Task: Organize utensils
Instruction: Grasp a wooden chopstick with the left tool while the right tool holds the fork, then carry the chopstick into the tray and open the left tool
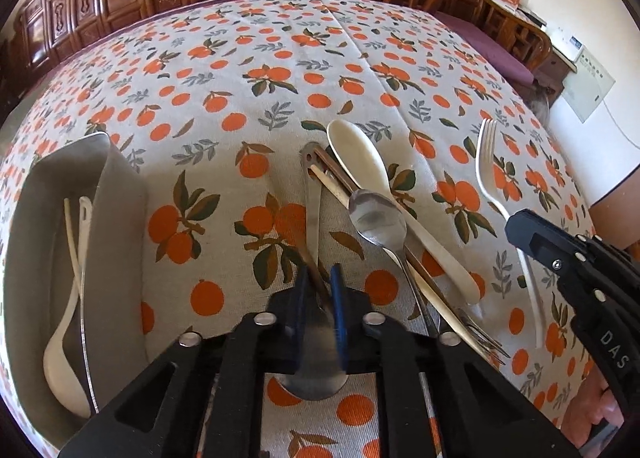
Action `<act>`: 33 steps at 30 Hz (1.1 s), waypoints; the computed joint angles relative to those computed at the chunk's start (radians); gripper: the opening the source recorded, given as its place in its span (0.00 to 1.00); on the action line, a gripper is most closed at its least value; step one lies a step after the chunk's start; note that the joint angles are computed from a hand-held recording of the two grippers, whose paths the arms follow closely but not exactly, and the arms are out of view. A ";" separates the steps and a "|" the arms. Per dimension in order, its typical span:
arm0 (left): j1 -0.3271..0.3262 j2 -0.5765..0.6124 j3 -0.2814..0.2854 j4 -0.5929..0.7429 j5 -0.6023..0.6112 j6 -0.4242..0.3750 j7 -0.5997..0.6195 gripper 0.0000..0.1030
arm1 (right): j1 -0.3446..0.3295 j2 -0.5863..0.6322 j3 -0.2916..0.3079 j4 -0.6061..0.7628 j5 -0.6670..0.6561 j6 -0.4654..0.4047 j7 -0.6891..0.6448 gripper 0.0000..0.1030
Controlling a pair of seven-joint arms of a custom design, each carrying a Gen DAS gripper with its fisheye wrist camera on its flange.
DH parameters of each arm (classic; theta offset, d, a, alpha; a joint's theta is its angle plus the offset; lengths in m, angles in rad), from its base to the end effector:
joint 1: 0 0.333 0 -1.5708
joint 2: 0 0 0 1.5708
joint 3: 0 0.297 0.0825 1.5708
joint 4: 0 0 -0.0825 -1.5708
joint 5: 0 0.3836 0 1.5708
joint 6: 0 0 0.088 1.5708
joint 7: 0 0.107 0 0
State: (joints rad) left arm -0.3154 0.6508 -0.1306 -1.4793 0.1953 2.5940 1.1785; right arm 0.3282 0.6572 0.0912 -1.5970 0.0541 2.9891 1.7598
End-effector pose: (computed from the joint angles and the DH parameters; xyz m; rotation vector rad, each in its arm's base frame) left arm 0.6751 -0.3053 0.3324 -1.8569 2.1605 -0.6022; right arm 0.6765 0.2830 0.3203 -1.8357 1.5957 -0.3509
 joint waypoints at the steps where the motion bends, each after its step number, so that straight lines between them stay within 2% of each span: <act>1: 0.002 -0.006 -0.003 -0.007 -0.002 0.003 0.003 0.04 | 0.000 0.000 0.001 0.000 0.000 0.001 -0.001 0.08; 11: 0.016 -0.075 -0.017 -0.088 -0.020 0.051 0.031 0.04 | 0.008 -0.004 0.006 0.005 -0.006 0.001 -0.018 0.08; 21: 0.035 -0.201 0.001 -0.223 0.016 0.110 0.033 0.04 | 0.010 0.009 0.048 0.035 0.006 -0.009 -0.075 0.08; 33: 0.107 -0.304 -0.001 -0.334 0.011 0.174 0.071 0.04 | 0.058 0.040 0.057 0.096 0.010 -0.050 -0.122 0.08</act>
